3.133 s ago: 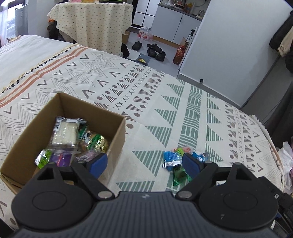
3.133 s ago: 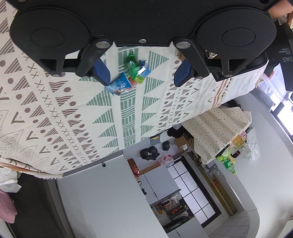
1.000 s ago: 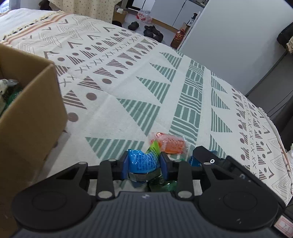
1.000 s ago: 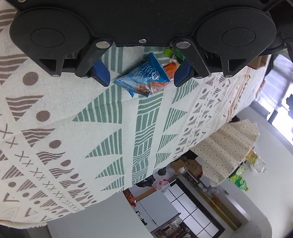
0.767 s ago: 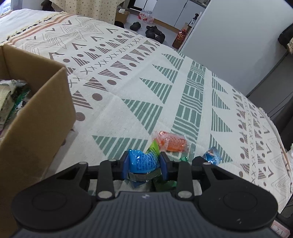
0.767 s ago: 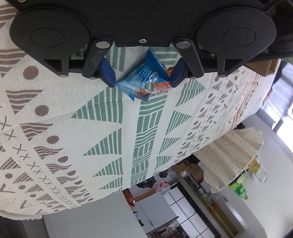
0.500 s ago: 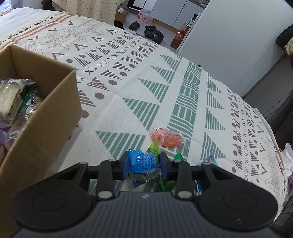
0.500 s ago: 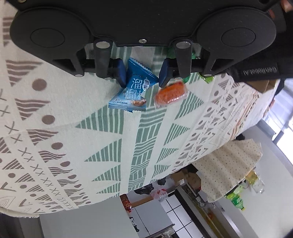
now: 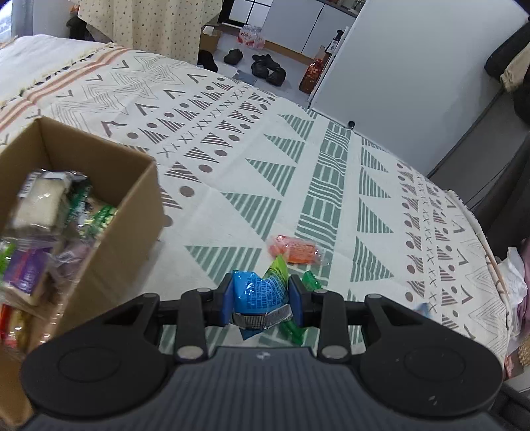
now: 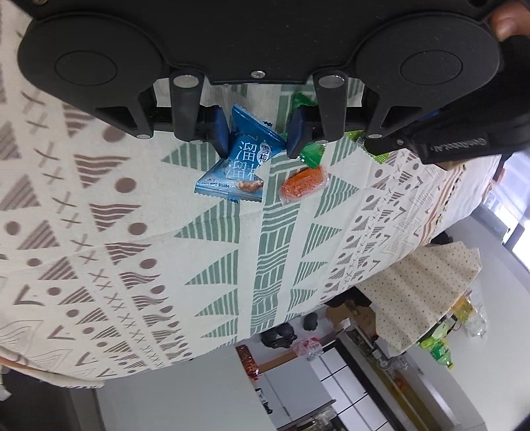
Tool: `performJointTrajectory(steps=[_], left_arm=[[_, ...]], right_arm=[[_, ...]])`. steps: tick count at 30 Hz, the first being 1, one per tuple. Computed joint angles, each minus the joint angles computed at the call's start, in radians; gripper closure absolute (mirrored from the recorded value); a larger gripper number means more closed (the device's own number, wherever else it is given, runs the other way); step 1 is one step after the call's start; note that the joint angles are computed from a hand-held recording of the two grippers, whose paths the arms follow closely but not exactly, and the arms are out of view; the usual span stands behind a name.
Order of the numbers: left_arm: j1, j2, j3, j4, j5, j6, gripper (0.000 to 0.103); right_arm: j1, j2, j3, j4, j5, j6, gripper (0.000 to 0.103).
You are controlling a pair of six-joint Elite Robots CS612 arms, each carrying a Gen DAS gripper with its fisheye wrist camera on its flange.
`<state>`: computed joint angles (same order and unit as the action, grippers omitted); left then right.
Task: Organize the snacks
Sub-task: 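Carry the blue candies over the cardboard box with both tools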
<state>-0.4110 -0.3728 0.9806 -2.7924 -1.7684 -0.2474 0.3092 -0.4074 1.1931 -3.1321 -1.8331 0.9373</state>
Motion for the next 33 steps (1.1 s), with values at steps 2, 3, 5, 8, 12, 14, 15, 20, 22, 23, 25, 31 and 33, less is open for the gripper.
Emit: performJointTrajectory(steps=[2, 3, 5, 8, 12, 14, 15, 20, 22, 23, 25, 31, 33], left_arm=[[0.003, -0.012, 0.009, 0.002, -0.002, 0.004, 0.070], [0.004, -0.020, 0.019, -0.008, 0.002, 0.008, 0.070], [0.009, -0.036, 0.034, -0.016, -0.005, 0.007, 0.070], [0.018, -0.061, 0.057, -0.017, -0.031, 0.010, 0.070], [0.029, -0.095, 0.090, -0.030, -0.064, 0.027, 0.070], [0.034, -0.111, 0.106, -0.042, -0.081, 0.036, 0.070], [0.036, -0.118, 0.114, -0.046, -0.088, 0.039, 0.070], [0.051, -0.150, 0.146, -0.073, -0.111, 0.042, 0.070], [0.059, -0.159, 0.151, -0.072, -0.125, 0.039, 0.070], [0.063, -0.163, 0.153, -0.072, -0.130, 0.040, 0.070], [0.069, -0.170, 0.159, -0.077, -0.136, 0.045, 0.070], [0.094, -0.184, 0.149, -0.051, -0.165, 0.061, 0.070], [0.101, -0.189, 0.145, -0.047, -0.163, 0.074, 0.070]], right_arm=[[0.005, -0.017, 0.017, 0.001, -0.011, 0.025, 0.067], [0.009, -0.026, 0.025, 0.002, -0.020, 0.032, 0.067], [0.017, -0.042, 0.038, 0.012, -0.039, 0.048, 0.067], [0.028, -0.063, 0.048, 0.023, -0.061, 0.053, 0.067], [0.042, -0.084, 0.057, 0.023, -0.091, 0.059, 0.067], [0.049, -0.091, 0.058, 0.023, -0.107, 0.057, 0.067], [0.053, -0.094, 0.058, 0.020, -0.113, 0.059, 0.067], [0.069, -0.106, 0.054, 0.024, -0.131, 0.057, 0.067], [0.073, -0.112, 0.055, 0.027, -0.124, 0.076, 0.067], [0.073, -0.114, 0.056, 0.020, -0.116, 0.088, 0.067], [0.078, -0.119, 0.054, 0.023, -0.122, 0.084, 0.067], [0.092, -0.125, 0.029, 0.047, -0.152, 0.053, 0.067], [0.097, -0.123, 0.019, 0.051, -0.164, 0.040, 0.067]])
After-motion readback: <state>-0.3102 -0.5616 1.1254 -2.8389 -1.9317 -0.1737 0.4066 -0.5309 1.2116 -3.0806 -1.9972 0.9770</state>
